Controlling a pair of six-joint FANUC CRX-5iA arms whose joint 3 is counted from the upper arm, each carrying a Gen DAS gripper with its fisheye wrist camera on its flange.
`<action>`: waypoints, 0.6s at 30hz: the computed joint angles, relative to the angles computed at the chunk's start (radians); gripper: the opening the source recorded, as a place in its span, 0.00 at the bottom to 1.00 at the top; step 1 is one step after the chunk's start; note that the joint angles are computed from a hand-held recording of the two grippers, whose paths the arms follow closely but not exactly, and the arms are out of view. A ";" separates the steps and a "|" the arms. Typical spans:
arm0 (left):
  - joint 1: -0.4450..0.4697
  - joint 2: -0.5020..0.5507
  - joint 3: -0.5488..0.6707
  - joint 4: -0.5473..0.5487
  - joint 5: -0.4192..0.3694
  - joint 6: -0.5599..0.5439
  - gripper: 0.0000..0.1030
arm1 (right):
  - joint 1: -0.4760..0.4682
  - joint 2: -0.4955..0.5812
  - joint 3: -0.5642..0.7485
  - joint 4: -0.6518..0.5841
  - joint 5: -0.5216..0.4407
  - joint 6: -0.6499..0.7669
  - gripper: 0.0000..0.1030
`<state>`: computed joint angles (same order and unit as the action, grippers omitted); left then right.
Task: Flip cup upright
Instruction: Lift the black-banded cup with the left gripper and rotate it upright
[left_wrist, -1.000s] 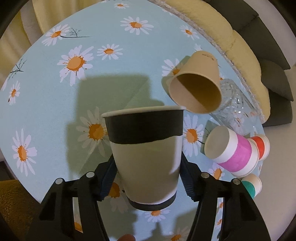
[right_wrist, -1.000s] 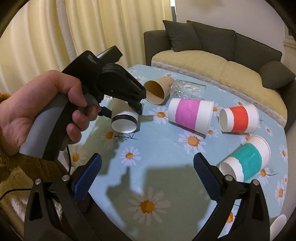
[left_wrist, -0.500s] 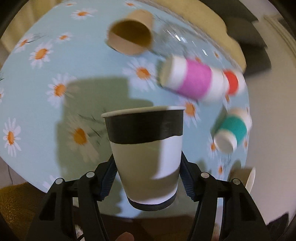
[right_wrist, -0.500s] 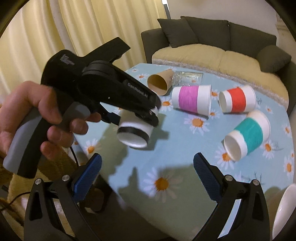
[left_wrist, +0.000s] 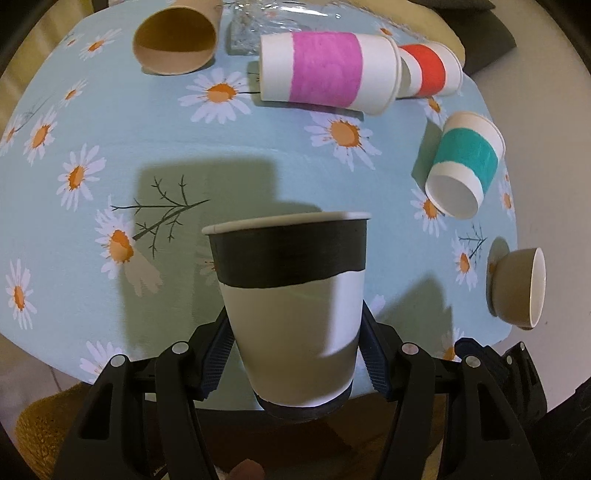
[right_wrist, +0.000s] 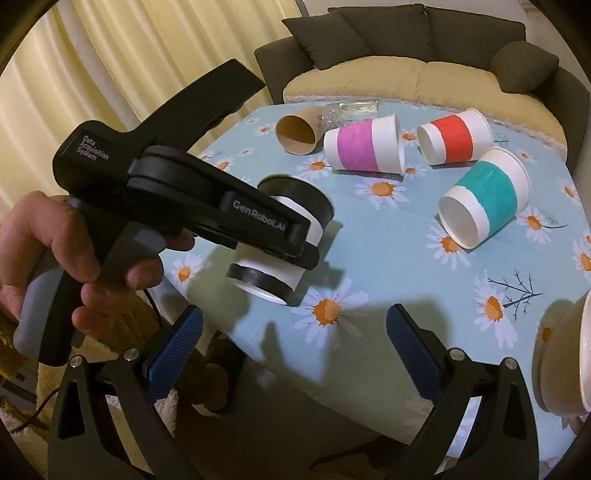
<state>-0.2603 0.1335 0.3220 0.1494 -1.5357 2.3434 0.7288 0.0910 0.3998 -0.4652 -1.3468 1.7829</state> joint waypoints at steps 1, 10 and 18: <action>-0.016 0.021 0.022 -0.008 -0.002 0.009 0.65 | 0.000 0.002 0.000 0.002 -0.001 0.000 0.95; 0.007 -0.047 -0.003 -0.029 0.031 -0.017 0.75 | -0.024 0.046 0.048 -0.046 -0.058 -0.018 0.95; 0.078 -0.301 -0.237 0.019 0.229 -0.005 0.75 | -0.032 0.145 0.190 -0.084 -0.176 -0.172 0.95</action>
<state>-0.1823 -0.1670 0.0845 0.1680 -1.3063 2.3380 0.6971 0.2363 0.5895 -0.5490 -1.5226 1.6113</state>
